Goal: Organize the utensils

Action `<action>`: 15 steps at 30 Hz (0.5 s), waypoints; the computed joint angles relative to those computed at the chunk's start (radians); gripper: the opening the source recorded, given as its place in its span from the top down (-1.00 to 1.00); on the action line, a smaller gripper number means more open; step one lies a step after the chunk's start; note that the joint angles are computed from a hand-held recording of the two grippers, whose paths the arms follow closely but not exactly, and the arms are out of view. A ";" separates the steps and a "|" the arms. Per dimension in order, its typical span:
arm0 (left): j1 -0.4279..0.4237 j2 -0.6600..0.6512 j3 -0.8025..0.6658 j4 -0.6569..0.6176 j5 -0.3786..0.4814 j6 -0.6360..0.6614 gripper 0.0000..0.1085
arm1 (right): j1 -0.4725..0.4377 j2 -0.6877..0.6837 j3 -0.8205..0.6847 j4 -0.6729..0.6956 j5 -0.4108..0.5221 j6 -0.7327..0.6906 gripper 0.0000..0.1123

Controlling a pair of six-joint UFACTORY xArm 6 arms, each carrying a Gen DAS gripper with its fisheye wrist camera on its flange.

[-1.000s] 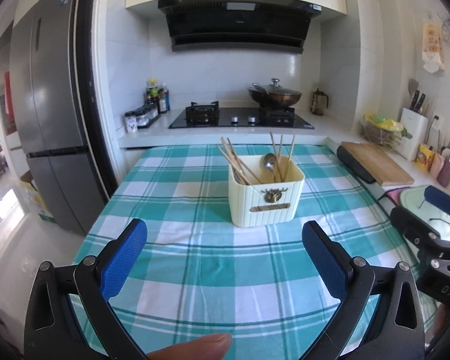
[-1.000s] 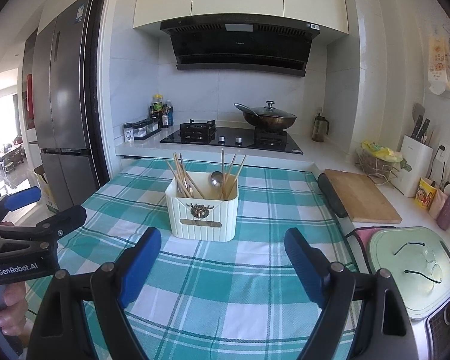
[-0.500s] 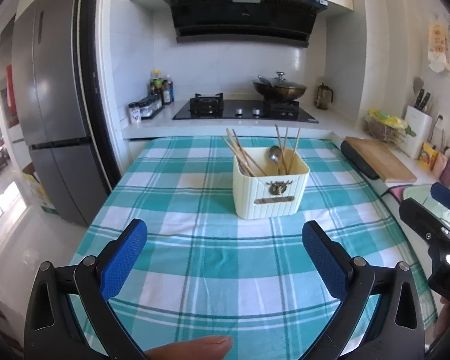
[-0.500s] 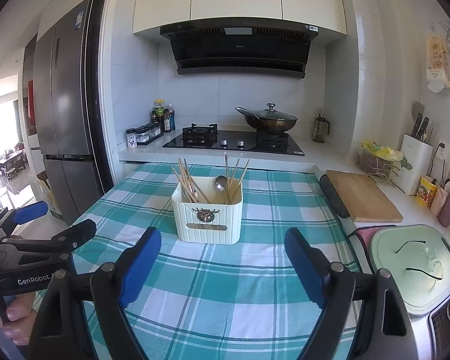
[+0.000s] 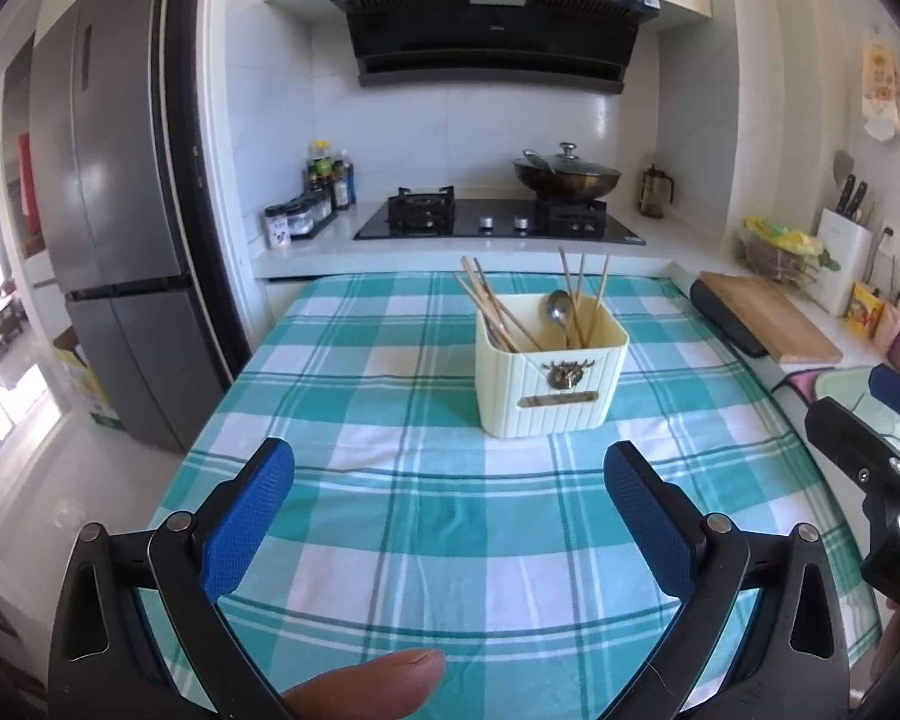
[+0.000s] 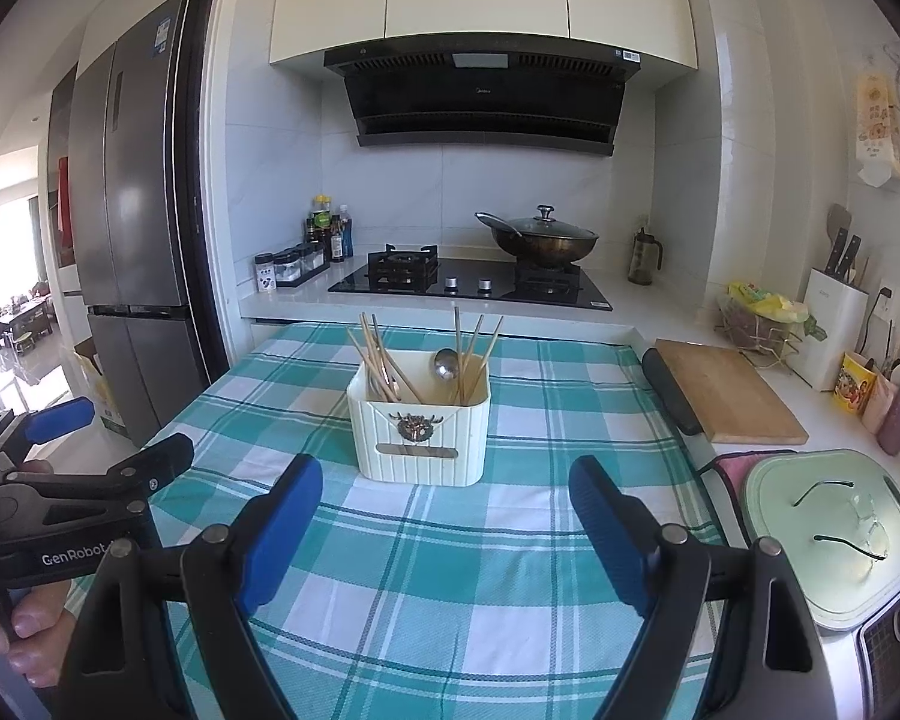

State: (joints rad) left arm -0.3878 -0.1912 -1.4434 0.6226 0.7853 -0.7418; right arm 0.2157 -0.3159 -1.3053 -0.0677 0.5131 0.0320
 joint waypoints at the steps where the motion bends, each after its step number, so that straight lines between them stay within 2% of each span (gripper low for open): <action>1: 0.000 0.000 0.000 -0.002 -0.001 0.002 -0.89 | 0.000 0.000 0.000 -0.004 -0.001 0.004 -0.53; 15: 0.000 0.008 -0.008 -0.042 -0.003 0.039 -0.89 | 0.001 0.007 -0.012 -0.028 0.007 0.018 -0.53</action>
